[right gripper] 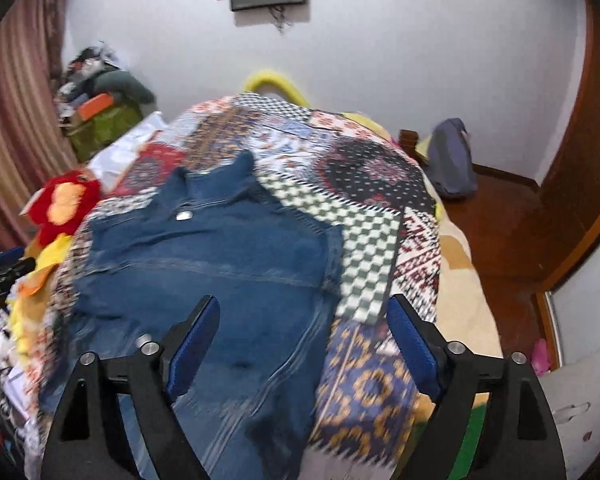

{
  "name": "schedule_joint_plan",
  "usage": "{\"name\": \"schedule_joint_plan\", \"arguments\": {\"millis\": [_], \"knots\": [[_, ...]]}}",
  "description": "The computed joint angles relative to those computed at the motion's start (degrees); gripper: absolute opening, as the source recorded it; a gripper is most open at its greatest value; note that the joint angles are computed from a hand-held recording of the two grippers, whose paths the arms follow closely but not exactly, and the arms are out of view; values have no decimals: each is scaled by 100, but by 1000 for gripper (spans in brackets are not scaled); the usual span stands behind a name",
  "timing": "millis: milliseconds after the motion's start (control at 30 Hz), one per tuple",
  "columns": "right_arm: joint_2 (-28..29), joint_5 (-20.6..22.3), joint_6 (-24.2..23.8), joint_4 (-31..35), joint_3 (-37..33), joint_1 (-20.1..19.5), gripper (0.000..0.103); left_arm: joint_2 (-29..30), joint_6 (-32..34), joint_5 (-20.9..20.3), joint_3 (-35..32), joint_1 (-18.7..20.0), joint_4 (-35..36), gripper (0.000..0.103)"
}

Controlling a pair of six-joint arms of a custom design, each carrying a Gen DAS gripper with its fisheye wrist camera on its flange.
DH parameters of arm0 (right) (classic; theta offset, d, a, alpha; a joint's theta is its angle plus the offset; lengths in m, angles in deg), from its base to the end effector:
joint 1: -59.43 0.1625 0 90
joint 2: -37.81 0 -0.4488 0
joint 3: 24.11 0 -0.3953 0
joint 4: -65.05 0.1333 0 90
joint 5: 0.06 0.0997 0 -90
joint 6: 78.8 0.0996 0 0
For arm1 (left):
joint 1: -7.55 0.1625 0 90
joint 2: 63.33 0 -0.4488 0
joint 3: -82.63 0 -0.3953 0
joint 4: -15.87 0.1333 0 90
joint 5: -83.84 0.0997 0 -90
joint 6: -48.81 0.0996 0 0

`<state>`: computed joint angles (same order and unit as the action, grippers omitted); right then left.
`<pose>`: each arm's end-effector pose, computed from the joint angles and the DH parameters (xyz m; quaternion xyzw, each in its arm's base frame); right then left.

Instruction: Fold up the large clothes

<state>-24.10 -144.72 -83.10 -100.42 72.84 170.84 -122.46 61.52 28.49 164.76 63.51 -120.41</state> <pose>0.2851 -0.5845 0.3523 0.0308 -0.8481 0.3676 0.3804 -0.2446 -0.7014 0.3574 0.3158 0.8821 -0.2433 0.2510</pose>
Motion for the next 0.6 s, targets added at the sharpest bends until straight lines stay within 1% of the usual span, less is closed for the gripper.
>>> {"name": "schedule_joint_plan", "arguments": {"millis": [33,67,167,267,333,400,500,600], "knots": [[-55,25,56,-15,118,71,89,-140,-43,-43,159,-37,-29,94],[-119,79,104,-59,256,137,91,-261,-84,-99,296,-65,-48,94],[-291,244,386,-163,709,283,92,-619,-228,-247,683,-119,14,99],[-437,342,1050,181,1081,347,92,-937,-407,-270,1082,-126,62,99],[-497,393,1341,286,1276,367,92,-1106,-578,-278,1298,-100,164,99],[-586,502,1635,350,1512,354,92,-1248,-837,-325,1463,-3,388,99],[-665,547,2156,590,1815,300,92,-1385,-1255,-286,1657,147,693,99],[-712,561,2560,806,2049,224,92,-1494,-1727,-445,1782,335,930,99]]}}
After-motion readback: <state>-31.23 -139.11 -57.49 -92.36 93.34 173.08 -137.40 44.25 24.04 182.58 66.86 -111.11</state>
